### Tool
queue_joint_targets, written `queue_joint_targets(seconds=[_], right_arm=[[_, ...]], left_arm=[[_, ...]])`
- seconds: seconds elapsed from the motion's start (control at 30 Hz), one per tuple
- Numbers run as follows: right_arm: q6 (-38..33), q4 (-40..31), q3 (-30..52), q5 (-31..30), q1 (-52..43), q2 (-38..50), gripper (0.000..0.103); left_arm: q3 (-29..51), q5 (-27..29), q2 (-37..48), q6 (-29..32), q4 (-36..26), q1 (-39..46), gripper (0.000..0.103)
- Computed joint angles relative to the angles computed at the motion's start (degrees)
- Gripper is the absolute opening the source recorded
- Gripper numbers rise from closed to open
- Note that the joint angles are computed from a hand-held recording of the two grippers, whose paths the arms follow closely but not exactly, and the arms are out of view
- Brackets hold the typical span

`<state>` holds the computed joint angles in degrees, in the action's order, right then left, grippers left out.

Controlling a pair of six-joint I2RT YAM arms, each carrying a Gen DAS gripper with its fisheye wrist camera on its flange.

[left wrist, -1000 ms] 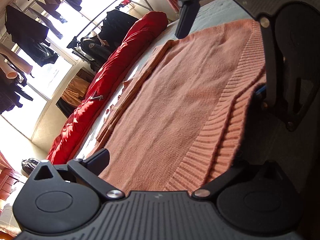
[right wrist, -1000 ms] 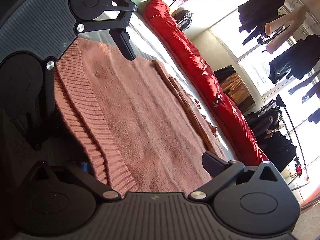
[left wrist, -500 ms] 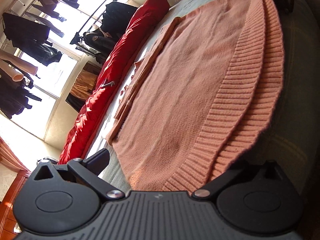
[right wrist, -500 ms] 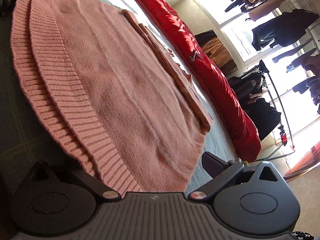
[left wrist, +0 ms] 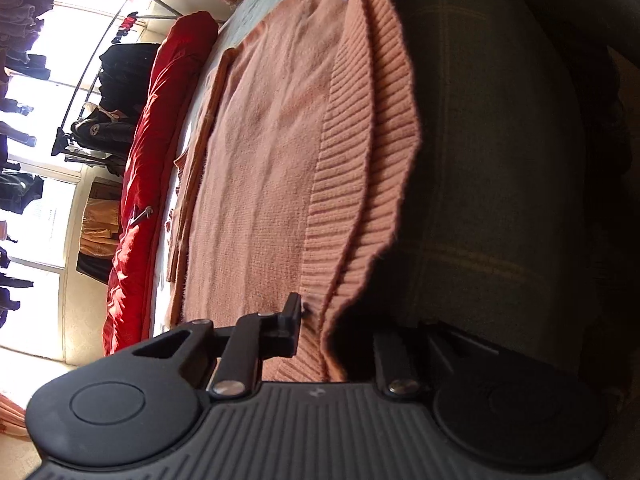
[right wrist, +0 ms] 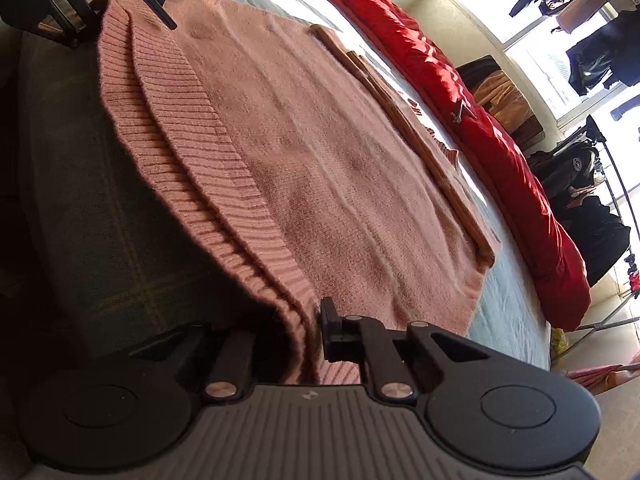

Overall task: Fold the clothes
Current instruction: 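Close both grippers on the ribbed hem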

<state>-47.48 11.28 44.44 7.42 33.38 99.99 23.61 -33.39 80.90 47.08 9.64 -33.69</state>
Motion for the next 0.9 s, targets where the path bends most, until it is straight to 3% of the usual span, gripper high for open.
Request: queue_joint_targets(seconds=[0.23, 0.5, 0.9], right_arm=[[-0.6, -5.5, 2.9, -1.4, -0.7, -1.3, 0.010], [-1.9, -8.3, 7.4, -2.7, -1.9, -2.5, 0.009], [-7.9, -2.7, 19.1, -0.9, -3.3, 5.9, 0.009]], left_arm=[[5.5, 2.8, -1.8, 0.0, -9.4, 2.8, 0.009], [8.0, 2.8, -3.8, 4.3, -6.9, 6.6, 0.009], [16.0, 5.3, 4.7, 10.6, 2.8, 14.1, 0.011]])
